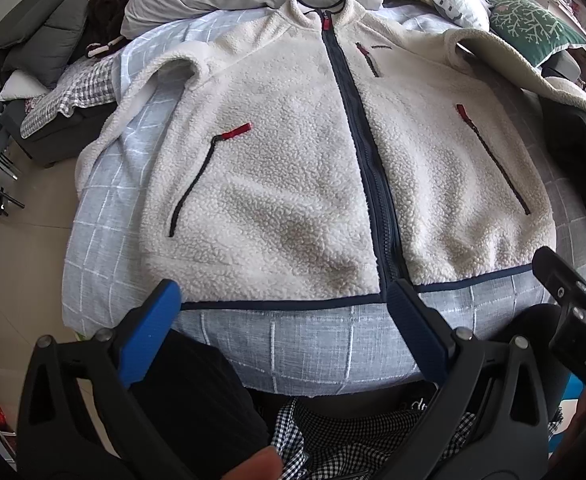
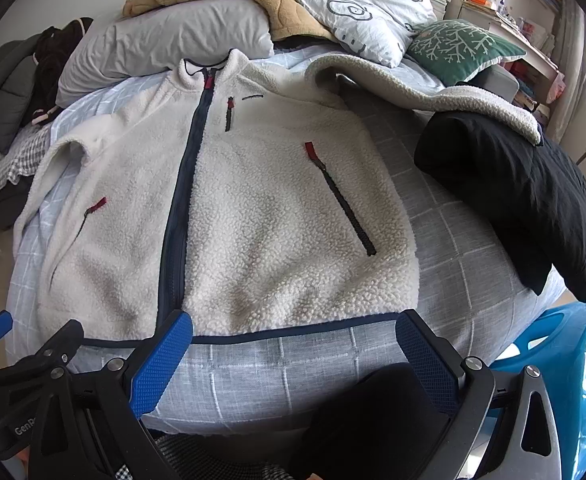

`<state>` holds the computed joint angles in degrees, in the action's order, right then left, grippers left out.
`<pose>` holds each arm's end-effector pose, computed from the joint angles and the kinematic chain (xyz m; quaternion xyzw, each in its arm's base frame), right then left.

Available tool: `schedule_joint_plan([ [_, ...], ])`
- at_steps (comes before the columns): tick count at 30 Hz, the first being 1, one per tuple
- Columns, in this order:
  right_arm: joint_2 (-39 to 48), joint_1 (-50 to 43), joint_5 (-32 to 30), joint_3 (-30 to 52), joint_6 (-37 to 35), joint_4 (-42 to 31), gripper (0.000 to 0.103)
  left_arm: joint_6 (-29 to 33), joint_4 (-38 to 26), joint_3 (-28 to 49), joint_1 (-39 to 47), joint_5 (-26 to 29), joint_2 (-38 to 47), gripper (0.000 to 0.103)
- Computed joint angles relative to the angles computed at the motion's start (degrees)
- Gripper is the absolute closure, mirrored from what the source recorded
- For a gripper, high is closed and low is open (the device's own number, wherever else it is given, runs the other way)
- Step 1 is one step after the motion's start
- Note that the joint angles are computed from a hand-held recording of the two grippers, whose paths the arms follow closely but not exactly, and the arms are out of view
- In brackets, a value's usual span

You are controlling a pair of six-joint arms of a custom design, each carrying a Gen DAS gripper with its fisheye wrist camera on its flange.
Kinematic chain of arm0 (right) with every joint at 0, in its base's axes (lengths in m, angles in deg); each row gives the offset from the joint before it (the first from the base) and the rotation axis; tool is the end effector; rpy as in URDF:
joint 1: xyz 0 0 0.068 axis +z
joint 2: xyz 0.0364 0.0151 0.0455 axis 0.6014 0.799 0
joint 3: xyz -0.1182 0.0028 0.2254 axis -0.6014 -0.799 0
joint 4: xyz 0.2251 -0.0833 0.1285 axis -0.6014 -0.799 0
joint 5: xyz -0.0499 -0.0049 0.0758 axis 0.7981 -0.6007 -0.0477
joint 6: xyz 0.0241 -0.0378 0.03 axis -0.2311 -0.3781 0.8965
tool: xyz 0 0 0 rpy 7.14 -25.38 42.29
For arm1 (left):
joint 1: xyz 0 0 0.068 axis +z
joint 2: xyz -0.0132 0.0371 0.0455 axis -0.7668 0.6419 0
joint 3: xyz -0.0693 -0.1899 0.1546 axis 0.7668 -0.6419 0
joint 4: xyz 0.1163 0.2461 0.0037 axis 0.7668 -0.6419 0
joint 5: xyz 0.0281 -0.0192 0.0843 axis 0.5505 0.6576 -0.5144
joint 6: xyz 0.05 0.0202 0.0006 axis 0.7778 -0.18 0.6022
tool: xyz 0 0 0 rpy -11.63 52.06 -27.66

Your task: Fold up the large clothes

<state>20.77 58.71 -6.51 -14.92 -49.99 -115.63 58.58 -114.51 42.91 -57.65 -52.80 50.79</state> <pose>0.3006 0.1070 0.2319 0.1200 0.9534 -0.0496 0.2723 0.3278 -0.0389 0.2284 0.0473 0.9700 0.0470 0.2338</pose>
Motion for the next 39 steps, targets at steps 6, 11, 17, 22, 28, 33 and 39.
schedule_joint_plan([
  [6, 0.1, 0.0, 0.1, -0.1, 0.1, 0.2, 0.000, -0.2, 0.5, -0.4, 0.0, -0.1, -0.1, 0.001],
  [11, 0.0, 0.3, 0.4, 0.1, 0.1, -0.2, 0.000, -0.1, 0.8, -0.4, 0.9, 0.5, 0.3, 0.001],
  [17, 0.0, 0.4, 0.3, 0.2, 0.2, -0.3, 0.000, 0.0, 0.8, -0.4, 1.2, 0.6, 0.2, 0.001],
  [22, 0.0, 0.4, 0.2, 0.3, 0.5, -0.4, 0.000, 0.3, 0.9, -0.5, 1.5, 0.7, -0.1, 0.001],
  [28, 0.1, 0.5, 0.4, 0.5, 0.9, -0.4, 0.000, -0.1, 1.0, -0.6, 1.3, 0.3, -0.4, 0.001],
  [33, 0.3, 0.5, 1.3, 0.4, 1.2, -0.1, 0.000, 0.0, 1.8, -1.2, 1.4, 0.4, -1.0, 0.001],
  [39, 0.1, -0.4, 0.2, -0.3, -0.1, 1.9, 0.000, 2.6, 6.6, -3.8, 2.0, 1.7, -2.8, 0.001],
])
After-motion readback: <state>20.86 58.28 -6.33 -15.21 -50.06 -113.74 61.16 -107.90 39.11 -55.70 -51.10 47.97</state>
